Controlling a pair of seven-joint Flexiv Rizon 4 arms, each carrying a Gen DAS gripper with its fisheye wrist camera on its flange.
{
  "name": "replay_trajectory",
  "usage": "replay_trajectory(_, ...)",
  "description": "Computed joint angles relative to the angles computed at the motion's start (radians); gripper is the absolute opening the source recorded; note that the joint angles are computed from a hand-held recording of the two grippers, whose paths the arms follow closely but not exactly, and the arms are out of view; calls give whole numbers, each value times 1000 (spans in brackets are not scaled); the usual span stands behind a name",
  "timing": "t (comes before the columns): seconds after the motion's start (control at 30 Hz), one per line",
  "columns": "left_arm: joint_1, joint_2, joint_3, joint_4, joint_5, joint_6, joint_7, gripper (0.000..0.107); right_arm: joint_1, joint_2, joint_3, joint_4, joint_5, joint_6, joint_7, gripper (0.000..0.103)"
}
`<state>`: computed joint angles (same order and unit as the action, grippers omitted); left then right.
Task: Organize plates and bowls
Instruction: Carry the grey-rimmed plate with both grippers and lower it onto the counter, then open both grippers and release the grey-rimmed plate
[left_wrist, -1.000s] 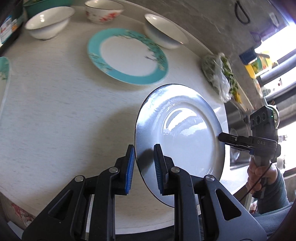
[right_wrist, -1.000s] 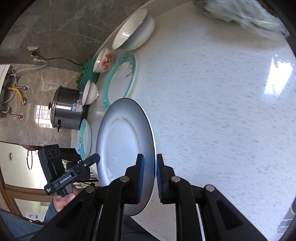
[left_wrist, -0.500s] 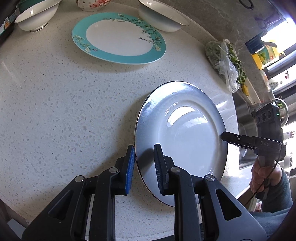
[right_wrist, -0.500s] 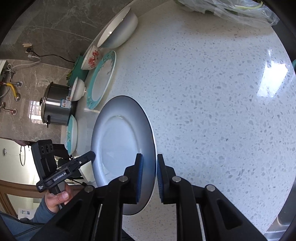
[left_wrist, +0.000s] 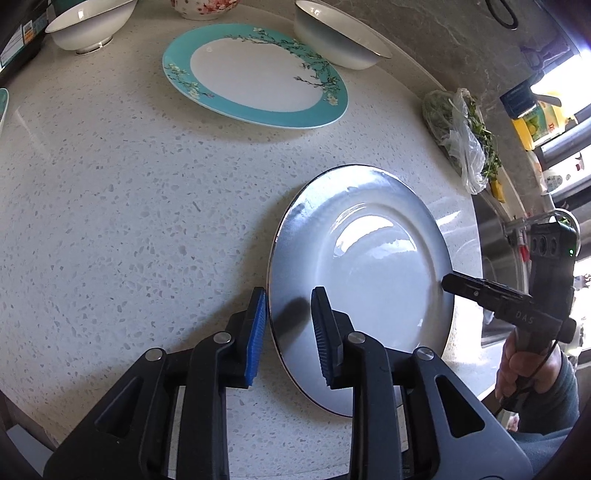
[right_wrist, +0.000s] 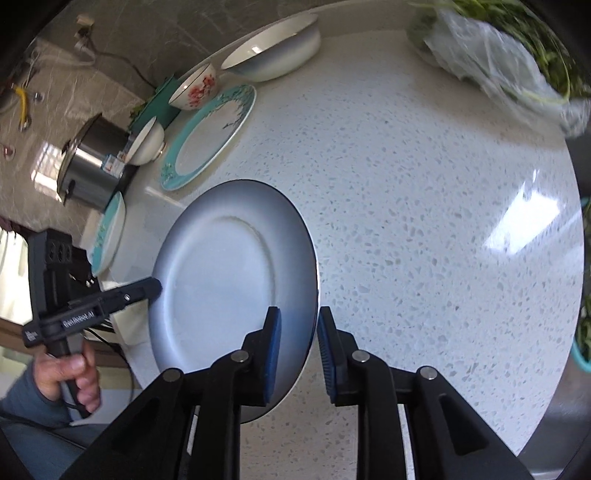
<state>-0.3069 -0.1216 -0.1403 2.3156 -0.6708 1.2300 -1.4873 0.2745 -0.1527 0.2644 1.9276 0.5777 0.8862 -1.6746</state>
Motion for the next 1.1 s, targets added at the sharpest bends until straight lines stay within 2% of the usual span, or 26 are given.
replay_trajectory(0.07,1,10,6,6,9,9,-14,50,12,5,0,16,-36,30,12,31)
replay_trajectory(0.13,0,31,13,20,13,31,-25,62,24,16,-4,41,-93,61,42,48)
replay_trajectory(0.2,-1,55,15,37,-25,54,-6,76,26,33,-9,57,-125,79,68,61)
replay_trajectory(0.27,-9,83,15,57,-107,89,41,88,20,50,-17,60,-138,93,89,72)
replay_trajectory(0.33,-38,110,12,78,-258,142,146,94,6,69,-21,42,-94,115,67,87)
replay_trajectory(0.37,-55,119,13,81,-335,154,203,97,-5,75,-21,22,-35,120,32,89)
replay_trajectory(0.43,-91,134,18,78,-494,161,317,97,-42,81,-28,-56,187,87,-82,95)
replay_trajectory(0.53,-133,151,28,62,-740,151,495,97,-76,65,-43,-152,465,39,-150,103)
replay_trajectory(0.63,-125,161,43,56,-770,118,540,97,-70,43,-32,-200,608,23,-147,103)
replay_trajectory(0.7,-115,166,53,54,-797,96,579,97,-34,26,-13,-208,590,61,-104,103)
replay_trajectory(0.8,-86,178,73,67,-778,33,605,97,28,-4,17,-206,507,118,7,103)
replay_trajectory(0.87,-60,173,85,66,-762,-14,629,103,47,-18,36,-200,494,135,57,103)
replay_trajectory(0.97,-25,151,92,51,-747,-67,654,103,73,-36,52,-196,453,190,116,103)
replay_trajectory(1.1,32,109,101,20,-648,-124,612,103,76,-43,64,-181,410,237,179,103)
